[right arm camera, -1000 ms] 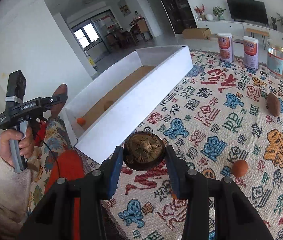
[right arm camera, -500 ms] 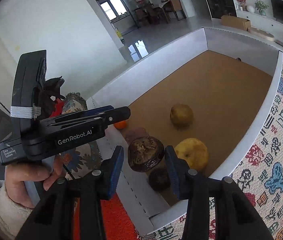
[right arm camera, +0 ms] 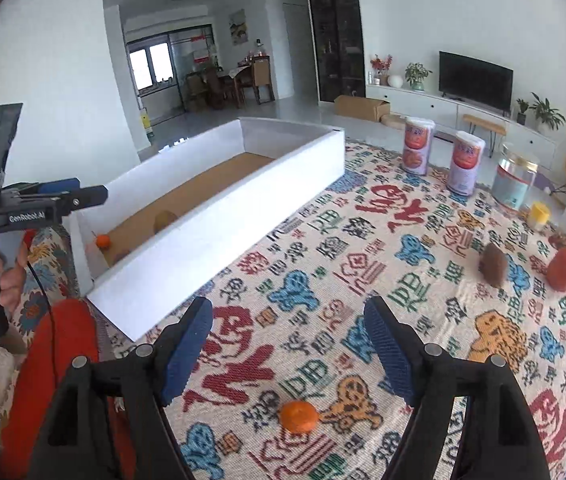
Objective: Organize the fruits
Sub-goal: 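Carry the sweet potato and dark fruit over the white box and open both grippers, then move the left gripper to a tangerine while the right gripper approaches a small sweet potato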
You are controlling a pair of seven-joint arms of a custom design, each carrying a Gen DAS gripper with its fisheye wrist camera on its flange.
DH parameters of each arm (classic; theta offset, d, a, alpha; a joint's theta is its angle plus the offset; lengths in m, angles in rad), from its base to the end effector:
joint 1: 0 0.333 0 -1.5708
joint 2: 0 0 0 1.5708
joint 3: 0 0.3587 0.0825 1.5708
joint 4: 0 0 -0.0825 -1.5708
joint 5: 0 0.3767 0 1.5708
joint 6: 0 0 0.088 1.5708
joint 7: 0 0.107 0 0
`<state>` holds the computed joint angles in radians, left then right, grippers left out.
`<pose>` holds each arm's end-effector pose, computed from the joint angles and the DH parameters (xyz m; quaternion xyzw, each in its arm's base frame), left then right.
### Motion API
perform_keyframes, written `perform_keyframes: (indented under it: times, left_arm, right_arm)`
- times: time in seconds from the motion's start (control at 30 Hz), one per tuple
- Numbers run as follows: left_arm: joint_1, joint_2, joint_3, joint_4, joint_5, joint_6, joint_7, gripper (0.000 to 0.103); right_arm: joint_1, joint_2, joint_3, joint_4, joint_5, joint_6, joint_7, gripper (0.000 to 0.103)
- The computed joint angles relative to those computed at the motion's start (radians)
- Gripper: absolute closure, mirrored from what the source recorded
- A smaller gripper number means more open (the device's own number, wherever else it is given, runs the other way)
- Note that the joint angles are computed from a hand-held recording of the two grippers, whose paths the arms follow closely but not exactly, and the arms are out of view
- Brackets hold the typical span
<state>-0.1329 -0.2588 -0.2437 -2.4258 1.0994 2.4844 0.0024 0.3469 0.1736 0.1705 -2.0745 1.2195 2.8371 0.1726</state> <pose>0.4270 -0.1787 0.4776 -0.7490 0.5102 -0.1923 0.3763 0.5472 0.2502 0.4337 -0.8491 0.3363 -0.1055 0.3935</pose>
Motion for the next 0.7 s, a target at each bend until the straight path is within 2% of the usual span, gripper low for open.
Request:
perform_keyframes:
  times: [0.1, 0.2, 0.33, 0.4, 0.5, 0.53, 0.57, 0.63, 0.7]
  left_arm:
    - [-0.021, 0.066, -0.023, 0.064, 0.005, -0.020, 0.029, 0.007]
    - [-0.047, 0.111, -0.028, 0.109, 0.004, -0.028, 0.047, 0.007]
    - [-0.077, 0.145, -0.027, 0.138, -0.004, -0.015, 0.061, 0.007]
    - [-0.083, 0.147, -0.011, 0.122, -0.017, 0.068, 0.066, 0.007]
    - [-0.075, 0.176, 0.024, 0.074, -0.068, 0.321, 0.116, 0.006]
    - [-0.076, 0.198, 0.027, 0.065, -0.096, 0.378, 0.149, 0.006]
    - [-0.080, 0.219, 0.024, 0.062, -0.124, 0.404, 0.188, 0.006]
    - [-0.100, 0.279, 0.006, 0.086, -0.149, 0.398, 0.244, 0.007]
    - [-0.127, 0.340, 0.000, 0.127, -0.106, 0.380, 0.237, 0.007]
  right_arm:
    - [-0.044, 0.025, -0.059, -0.061, -0.058, 0.082, 0.063, 0.025]
    - [-0.125, 0.007, -0.074, -0.125, 0.034, 0.121, 0.000, 0.025]
    - [-0.174, 0.004, -0.076, -0.151, 0.215, 0.180, -0.128, 0.025]
    - [-0.175, 0.020, -0.082, -0.142, 0.258, 0.207, -0.144, 0.025]
    - [-0.175, 0.046, -0.087, -0.132, 0.256, 0.219, -0.127, 0.025]
    - [-0.169, 0.057, -0.087, -0.129, 0.231, 0.226, -0.100, 0.025]
    - [-0.165, 0.060, -0.090, -0.132, 0.191, 0.228, -0.060, 0.025]
    - [-0.164, 0.064, -0.080, -0.134, 0.173, 0.247, -0.050, 0.024]
    - [-0.162, 0.068, -0.077, -0.140, 0.119, 0.259, -0.005, 0.020]
